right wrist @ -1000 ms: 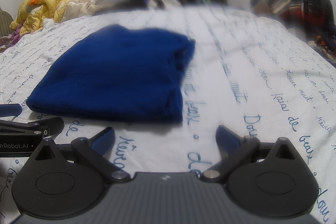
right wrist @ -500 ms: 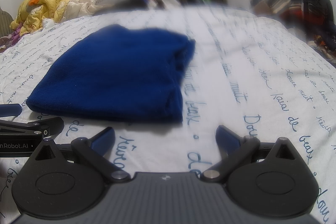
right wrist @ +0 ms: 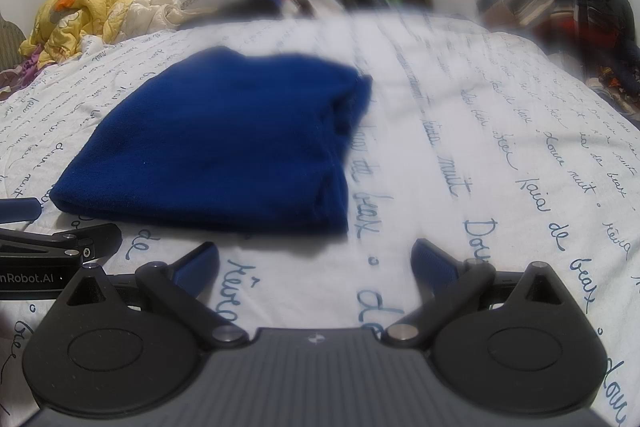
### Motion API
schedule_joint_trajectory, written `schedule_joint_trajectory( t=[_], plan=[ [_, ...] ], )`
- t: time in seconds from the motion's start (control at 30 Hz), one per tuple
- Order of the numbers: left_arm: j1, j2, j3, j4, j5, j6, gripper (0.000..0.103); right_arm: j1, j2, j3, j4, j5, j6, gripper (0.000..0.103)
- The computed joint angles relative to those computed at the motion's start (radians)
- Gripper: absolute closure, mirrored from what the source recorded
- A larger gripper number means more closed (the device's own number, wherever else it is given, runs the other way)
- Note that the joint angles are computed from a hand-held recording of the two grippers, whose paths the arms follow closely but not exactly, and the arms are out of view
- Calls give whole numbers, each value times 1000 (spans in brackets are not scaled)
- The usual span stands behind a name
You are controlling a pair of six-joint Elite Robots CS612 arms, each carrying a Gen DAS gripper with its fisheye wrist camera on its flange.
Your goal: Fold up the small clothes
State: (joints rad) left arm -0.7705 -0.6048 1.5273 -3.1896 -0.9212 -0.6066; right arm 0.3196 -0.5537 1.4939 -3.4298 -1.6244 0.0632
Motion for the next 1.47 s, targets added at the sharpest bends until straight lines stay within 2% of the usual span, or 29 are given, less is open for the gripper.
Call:
schedule_joint_trajectory(
  t=[1.17,1.27,1.47],
  plan=[
    [-3,-7,1,22,-4,-8,0,0,0,0,0,0,0,0],
    [-11,-9,-2,60,44,-32,0,0,0,0,0,0,0,0],
    [-10,-11,3,60,40,-46,0,0,0,0,0,0,0,0]
  ],
)
